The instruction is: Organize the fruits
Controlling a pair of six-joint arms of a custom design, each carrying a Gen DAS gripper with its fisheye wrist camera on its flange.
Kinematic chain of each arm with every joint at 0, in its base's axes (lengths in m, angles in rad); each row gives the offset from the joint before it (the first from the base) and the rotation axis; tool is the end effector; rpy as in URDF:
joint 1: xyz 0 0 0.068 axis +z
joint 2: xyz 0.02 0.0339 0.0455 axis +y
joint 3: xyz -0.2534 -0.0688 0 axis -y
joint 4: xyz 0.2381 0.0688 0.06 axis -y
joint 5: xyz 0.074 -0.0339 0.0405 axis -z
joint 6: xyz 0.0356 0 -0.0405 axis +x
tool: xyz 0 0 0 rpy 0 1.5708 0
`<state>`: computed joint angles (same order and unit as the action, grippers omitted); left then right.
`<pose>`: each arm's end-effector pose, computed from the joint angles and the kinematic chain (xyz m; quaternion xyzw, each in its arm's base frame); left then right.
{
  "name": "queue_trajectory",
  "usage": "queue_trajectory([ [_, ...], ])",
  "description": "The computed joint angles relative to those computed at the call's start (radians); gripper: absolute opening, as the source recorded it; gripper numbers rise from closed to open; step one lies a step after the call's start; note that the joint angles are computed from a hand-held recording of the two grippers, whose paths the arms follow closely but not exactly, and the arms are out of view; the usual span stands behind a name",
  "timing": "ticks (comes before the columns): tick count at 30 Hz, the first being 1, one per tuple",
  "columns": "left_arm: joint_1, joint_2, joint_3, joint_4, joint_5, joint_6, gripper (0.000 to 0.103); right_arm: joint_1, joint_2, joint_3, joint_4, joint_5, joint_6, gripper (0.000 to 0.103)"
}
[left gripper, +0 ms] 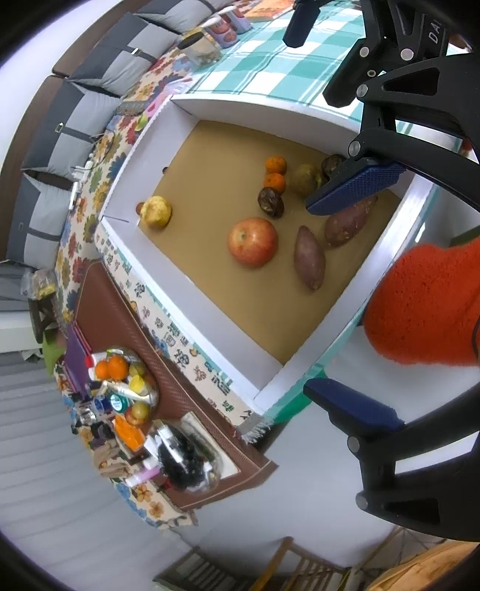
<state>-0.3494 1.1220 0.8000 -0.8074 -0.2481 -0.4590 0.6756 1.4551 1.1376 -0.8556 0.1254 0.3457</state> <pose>0.1921 -0.0607 0.2253 -0.0801 0.9653 0.0256 0.2472 0.2197 0.1704 0.2471 -0.1484 0.9671 0.0428 0.2020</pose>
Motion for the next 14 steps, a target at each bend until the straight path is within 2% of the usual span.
queue_trajectory([
  [14,-0.018,0.006,-0.006,0.016,-0.001,0.011,0.091,-0.012,0.019,-0.01,0.023,-0.004,-0.011,0.098],
])
